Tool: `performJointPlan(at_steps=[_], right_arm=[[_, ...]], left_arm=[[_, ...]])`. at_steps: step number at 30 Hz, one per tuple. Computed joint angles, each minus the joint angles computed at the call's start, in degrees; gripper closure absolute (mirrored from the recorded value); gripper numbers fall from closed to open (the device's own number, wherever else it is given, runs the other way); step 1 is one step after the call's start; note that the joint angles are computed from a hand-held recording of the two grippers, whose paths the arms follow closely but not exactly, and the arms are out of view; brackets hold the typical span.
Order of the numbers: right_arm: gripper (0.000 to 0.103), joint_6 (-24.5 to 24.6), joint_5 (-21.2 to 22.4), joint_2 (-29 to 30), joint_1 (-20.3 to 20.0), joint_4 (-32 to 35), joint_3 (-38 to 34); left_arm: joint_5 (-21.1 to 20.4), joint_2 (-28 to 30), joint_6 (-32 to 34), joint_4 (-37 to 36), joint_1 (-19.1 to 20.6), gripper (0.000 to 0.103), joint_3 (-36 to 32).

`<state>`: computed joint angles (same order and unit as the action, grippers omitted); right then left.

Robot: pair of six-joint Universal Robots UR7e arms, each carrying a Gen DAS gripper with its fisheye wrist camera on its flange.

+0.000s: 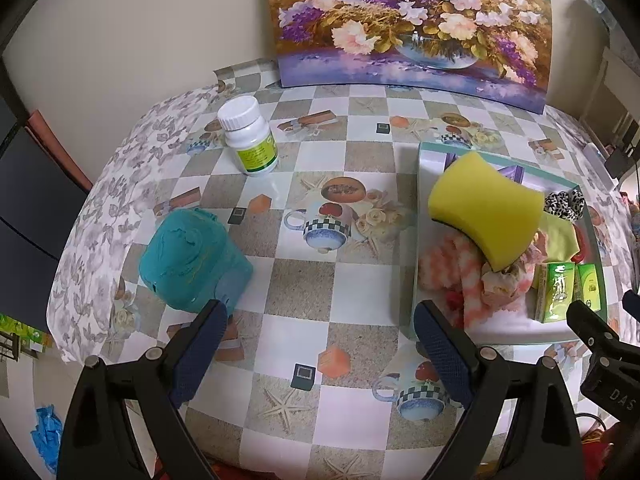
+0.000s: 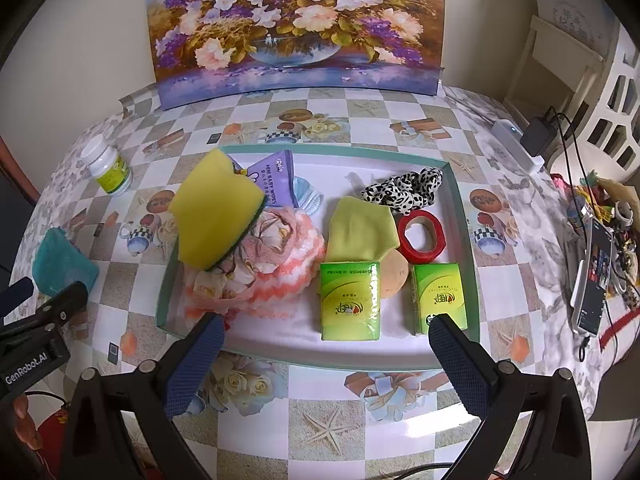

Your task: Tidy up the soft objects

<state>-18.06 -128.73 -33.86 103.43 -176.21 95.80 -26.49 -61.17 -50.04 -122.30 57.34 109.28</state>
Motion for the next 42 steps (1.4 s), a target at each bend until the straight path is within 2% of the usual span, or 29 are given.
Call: performJointPlan(at_steps=[21, 42], right_arm=[[0.0, -0.4, -0.5, 0.3, -0.1, 0.3, -0.4], [0.0, -0.4, -0.6, 0.4, -0.1, 0.2, -0.5]], left_arm=[[-0.2, -0.5, -5.5, 6.2, 0.6, 0.008, -1.3], [-0.1, -0.6, -5.8, 6.5, 0.6, 0.008, -1.3]])
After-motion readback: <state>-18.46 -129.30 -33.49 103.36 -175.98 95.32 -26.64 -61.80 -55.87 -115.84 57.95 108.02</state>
